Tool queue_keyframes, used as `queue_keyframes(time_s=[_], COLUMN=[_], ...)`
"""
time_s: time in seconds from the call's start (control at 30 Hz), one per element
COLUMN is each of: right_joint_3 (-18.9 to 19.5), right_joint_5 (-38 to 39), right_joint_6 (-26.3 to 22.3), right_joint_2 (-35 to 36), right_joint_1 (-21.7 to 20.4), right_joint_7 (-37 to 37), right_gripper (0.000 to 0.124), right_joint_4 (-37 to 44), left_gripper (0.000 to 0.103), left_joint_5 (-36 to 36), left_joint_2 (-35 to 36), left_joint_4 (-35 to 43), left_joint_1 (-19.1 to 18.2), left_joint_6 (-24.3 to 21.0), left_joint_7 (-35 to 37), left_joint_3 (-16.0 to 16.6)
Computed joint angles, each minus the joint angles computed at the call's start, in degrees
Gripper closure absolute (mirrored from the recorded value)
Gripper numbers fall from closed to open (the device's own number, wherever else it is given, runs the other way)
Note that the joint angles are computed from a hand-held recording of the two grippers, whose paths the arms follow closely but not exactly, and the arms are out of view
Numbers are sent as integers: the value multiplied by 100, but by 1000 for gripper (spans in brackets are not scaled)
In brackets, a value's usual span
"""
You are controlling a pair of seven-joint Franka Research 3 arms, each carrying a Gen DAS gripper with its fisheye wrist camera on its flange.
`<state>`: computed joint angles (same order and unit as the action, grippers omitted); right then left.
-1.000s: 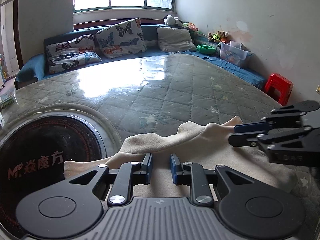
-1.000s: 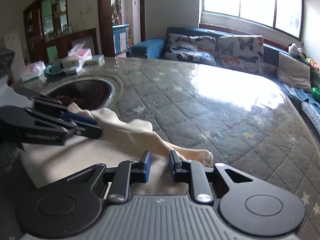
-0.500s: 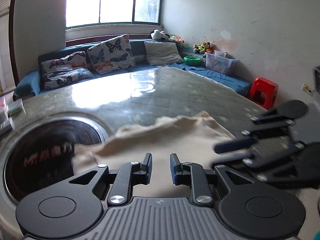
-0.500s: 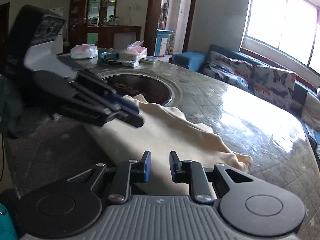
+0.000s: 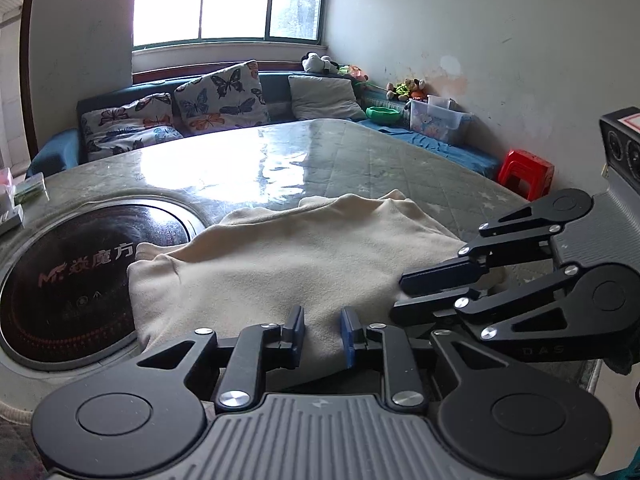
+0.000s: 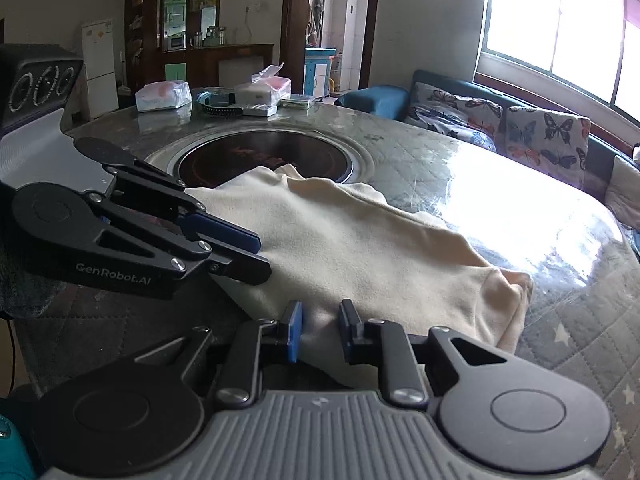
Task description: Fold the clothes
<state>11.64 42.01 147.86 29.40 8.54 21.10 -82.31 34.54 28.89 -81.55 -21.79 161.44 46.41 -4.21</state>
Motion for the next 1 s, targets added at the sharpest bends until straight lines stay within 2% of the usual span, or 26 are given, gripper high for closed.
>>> queue_keyframes(time_s=[0.17,0.27,0.53,0.6,0.67,0.73,0.9,1.0], right_joint_3=[8,-143,23,-78,-301,-161,-103,-96], right_joint_5=[246,70,388,316,7,165,132,250], right_joint_6=[249,193,355,399,359,317,281,149], right_joint_2=[-154,-79,-179,-191,-118,-65,-87,-34], right_joint_1=[-54,1,-197,-154,-50,-211,-267,-325], right_joint_7=[72,458,333,545,1062,1010,989,1128], right_gripper=[106,106,105,105,105,107,107,106], right_joint_4=[-179,-120,-235,-247,-206,-211,-175,-65], left_gripper=[80,80,79,79,79,79,71,71], left_joint_5=[54,25,-27,-35,-53,-56,379,604], left_joint_2=[-25,-17,-123,-143,-158,-196,-458,-615], left_joint_4=[-54,-48,-191,-226,-256,-290,-531,-711], left_joint_1=[-21,1,40,54,69,64,-92,-47], left_joint_6=[43,46,116,152,186,182,266,190], left_joint_7=[-59,-45,-98,-117,-140,-193,-837,-1239], left_joint_3=[33,9,-7,-11,-16,-2,306,356])
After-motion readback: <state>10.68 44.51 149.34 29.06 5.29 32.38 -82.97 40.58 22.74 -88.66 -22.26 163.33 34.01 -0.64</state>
